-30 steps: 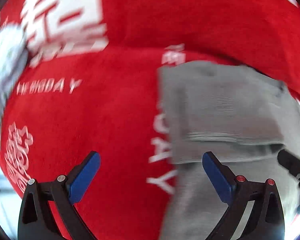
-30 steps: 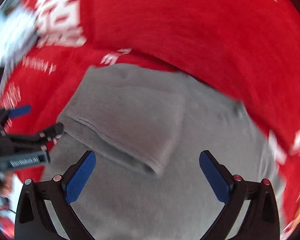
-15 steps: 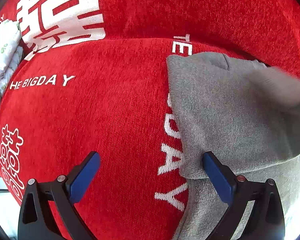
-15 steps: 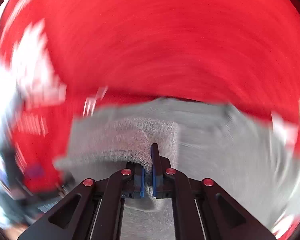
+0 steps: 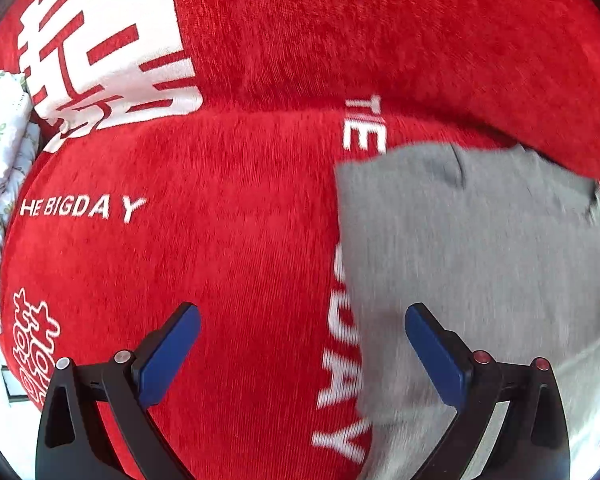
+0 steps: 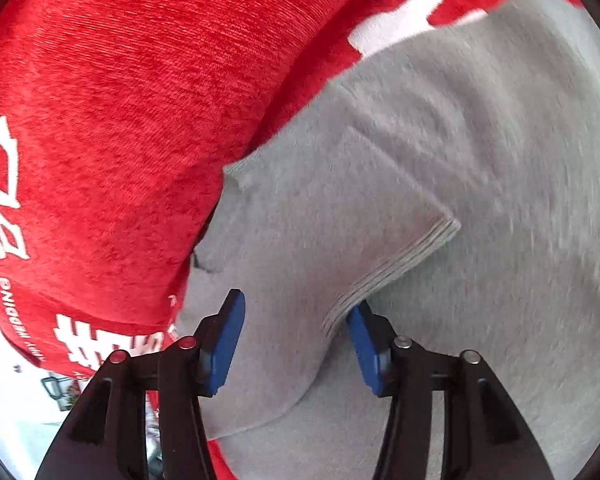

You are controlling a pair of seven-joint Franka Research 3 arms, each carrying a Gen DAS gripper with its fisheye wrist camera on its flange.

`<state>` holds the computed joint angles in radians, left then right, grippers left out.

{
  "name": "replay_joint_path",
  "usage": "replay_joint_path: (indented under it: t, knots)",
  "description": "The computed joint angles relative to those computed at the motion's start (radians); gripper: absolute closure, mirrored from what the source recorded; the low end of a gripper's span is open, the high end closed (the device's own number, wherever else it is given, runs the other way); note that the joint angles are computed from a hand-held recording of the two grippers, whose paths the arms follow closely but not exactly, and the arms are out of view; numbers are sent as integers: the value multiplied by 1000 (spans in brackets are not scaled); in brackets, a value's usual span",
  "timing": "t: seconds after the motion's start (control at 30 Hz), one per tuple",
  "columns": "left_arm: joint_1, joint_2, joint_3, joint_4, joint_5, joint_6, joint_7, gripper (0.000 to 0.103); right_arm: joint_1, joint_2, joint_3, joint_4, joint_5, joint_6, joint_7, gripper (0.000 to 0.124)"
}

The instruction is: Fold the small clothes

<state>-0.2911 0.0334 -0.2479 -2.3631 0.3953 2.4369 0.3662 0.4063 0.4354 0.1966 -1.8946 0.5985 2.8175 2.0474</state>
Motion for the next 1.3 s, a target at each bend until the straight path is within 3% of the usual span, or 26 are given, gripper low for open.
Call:
replay_joint_path:
  t: [0.13, 0.23, 0.3, 0.43, 0.53, 0.67, 0.73, 0.8, 0.97, 1.1, 1.2, 1.3]
  knots:
    - [-4, 54, 5, 60, 48, -46, -8, 1, 10, -51, -19, -39, -64, -38, -37, 117]
    - [-14, 78, 4, 80, 73, -71, 4, 1, 28, -64, -66, -68, -131, -116, 35, 115]
    - [-18, 78, 4, 85, 75, -84, 8, 1, -23, -95, -19, -131, -17, -70, -14, 117]
    - [-28, 52, -5, 88, 60, -109, 23, 1, 1, -152, -56, -190, -74, -74, 51, 117]
    - [-40, 43, -18, 106, 38, -134, 45, 1, -55, -173, -8, -212, 68, -63, -71, 109]
    - [-56, 50, -30, 133, -1, -125, 62, 1, -88, -186, 6, -216, 213, -48, -187, 84]
    - [-67, 75, -33, 166, 1, -136, 66, 1, -81, -160, -9, -189, 216, -58, -167, 84]
    - [-79, 105, -32, 200, 16, -165, 60, 1, -75, -144, -22, -169, 201, -81, -134, 116]
    - [-72, 102, -18, 167, -12, -176, 39, 1, -47, -158, -45, -176, 78, -127, -101, 116]
    - [-58, 74, -17, 123, -46, -166, 51, 1, -56, -176, -41, -194, 82, -139, -131, 114]
    - [-62, 60, -24, 123, -44, -172, 59, 1, -39, -212, -72, -202, -27, -199, -73, 107]
    - [-70, 58, -33, 139, -55, -171, 79, 1, -33, -258, -81, -223, -96, -244, -44, 66]
